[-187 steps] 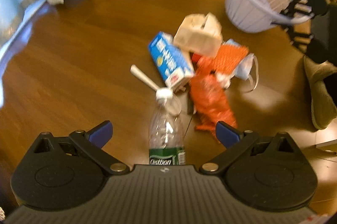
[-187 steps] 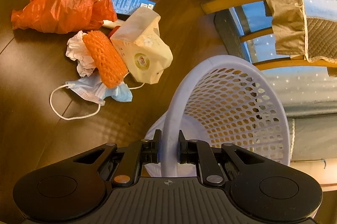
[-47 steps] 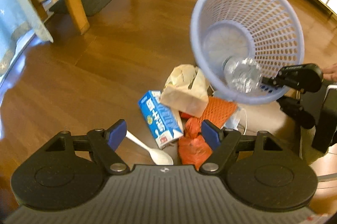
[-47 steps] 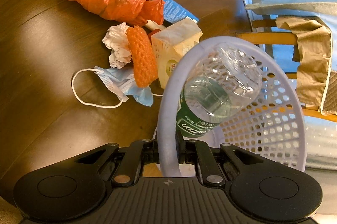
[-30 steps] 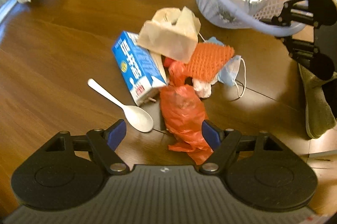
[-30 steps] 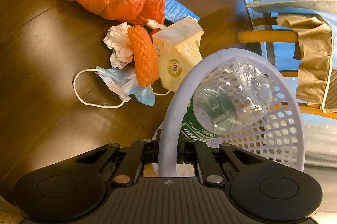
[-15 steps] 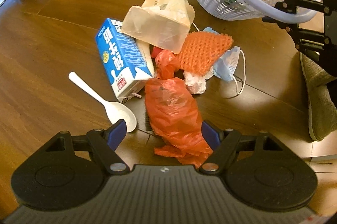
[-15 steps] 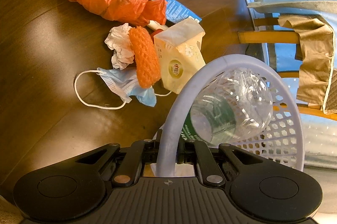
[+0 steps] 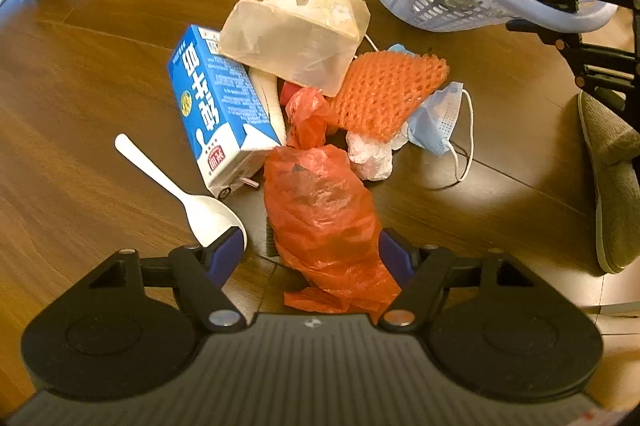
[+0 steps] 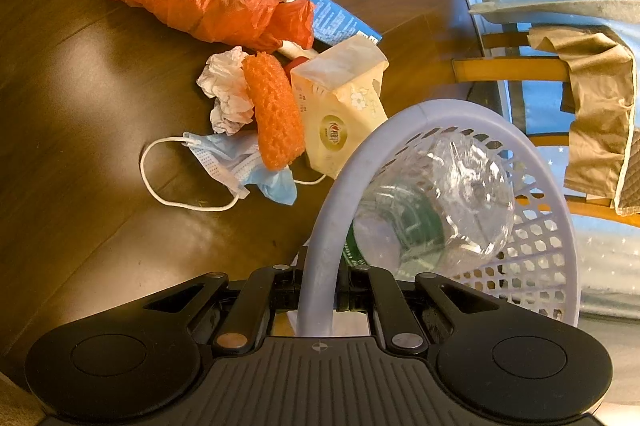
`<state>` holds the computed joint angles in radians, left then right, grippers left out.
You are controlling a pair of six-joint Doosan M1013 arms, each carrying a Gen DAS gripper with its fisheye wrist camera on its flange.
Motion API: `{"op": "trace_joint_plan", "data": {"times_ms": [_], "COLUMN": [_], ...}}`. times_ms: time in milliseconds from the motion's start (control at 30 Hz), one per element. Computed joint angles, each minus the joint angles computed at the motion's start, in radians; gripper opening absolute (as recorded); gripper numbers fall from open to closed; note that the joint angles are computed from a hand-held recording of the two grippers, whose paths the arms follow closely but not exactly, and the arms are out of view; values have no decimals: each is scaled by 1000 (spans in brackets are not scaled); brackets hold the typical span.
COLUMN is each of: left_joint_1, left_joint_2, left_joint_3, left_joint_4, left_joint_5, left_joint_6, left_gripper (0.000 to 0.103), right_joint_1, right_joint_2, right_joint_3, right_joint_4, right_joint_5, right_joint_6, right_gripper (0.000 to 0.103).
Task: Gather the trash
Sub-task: 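Lower the left tool onto the red plastic bag and grasp it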
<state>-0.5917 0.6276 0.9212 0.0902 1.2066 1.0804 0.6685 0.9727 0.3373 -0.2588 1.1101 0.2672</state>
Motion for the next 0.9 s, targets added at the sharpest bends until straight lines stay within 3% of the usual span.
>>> {"op": "trace_joint_plan", "data": {"times_ms": [233, 500, 667, 900], "left_joint_1": [6, 14, 15, 16], "left_joint_2": [10, 21, 23, 24], "left_joint_3": [4, -4, -11, -30], "left_joint_4": [-28, -59, -64, -68], "left_joint_5": [-15, -8, 8, 32], "left_joint_6": [-14, -2, 18, 42], "left_gripper": [65, 41, 32, 29], "right_joint_1": [0, 0, -1, 0], "right_joint_2": [6, 6, 7, 21], "right_joint_3": [-13, -15, -17, -46], "right_joint_4": [6, 9, 9, 10], "right_joint_5": [9, 11, 13, 32], "right_joint_6": [1, -6, -5, -9], "right_gripper": [5, 5, 5, 5]}}
